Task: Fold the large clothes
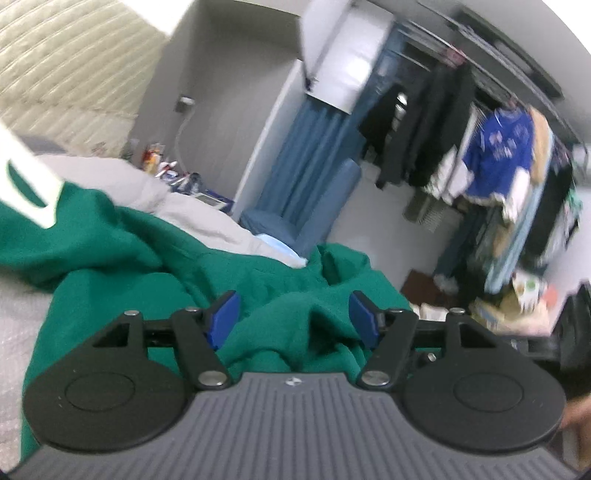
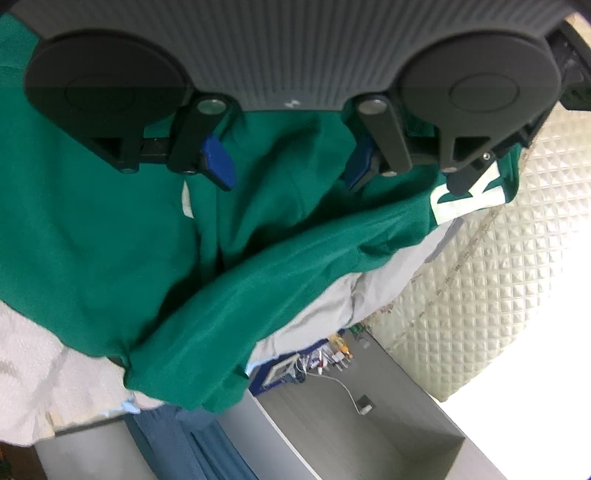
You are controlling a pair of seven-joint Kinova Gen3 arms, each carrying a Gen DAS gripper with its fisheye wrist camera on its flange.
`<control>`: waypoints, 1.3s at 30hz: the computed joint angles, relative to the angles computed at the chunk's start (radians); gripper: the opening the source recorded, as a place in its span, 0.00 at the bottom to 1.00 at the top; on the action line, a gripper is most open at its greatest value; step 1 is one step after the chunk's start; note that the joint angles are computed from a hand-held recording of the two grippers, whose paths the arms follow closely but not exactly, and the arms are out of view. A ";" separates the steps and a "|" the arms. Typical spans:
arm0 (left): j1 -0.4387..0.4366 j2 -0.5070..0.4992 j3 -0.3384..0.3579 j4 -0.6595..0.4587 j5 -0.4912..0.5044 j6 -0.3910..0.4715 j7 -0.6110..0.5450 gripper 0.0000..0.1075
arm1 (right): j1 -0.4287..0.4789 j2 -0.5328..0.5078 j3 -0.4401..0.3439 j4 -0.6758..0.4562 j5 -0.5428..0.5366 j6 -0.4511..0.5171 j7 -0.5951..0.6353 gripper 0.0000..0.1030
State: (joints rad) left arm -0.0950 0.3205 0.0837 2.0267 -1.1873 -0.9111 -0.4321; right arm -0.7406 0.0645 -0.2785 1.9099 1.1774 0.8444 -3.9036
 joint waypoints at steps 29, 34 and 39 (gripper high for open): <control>0.169 -0.170 0.047 0.097 -0.296 0.314 -0.015 0.26 | 0.074 -0.083 -0.022 0.133 0.154 -0.153 -0.317 0.67; 0.168 -0.106 0.001 0.027 -0.454 0.216 0.177 0.27 | 0.110 -0.095 -0.019 0.149 0.138 -0.212 -0.357 0.67; 0.141 -0.055 -0.040 -0.019 -0.477 0.075 0.279 0.38 | 0.130 -0.083 -0.010 0.137 0.072 -0.204 -0.333 0.67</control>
State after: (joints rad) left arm 0.0458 0.2659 0.0433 2.0074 -1.6645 -0.8363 -0.1529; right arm -0.6101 -0.0180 -0.2887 2.0469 1.2493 0.6408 -4.2362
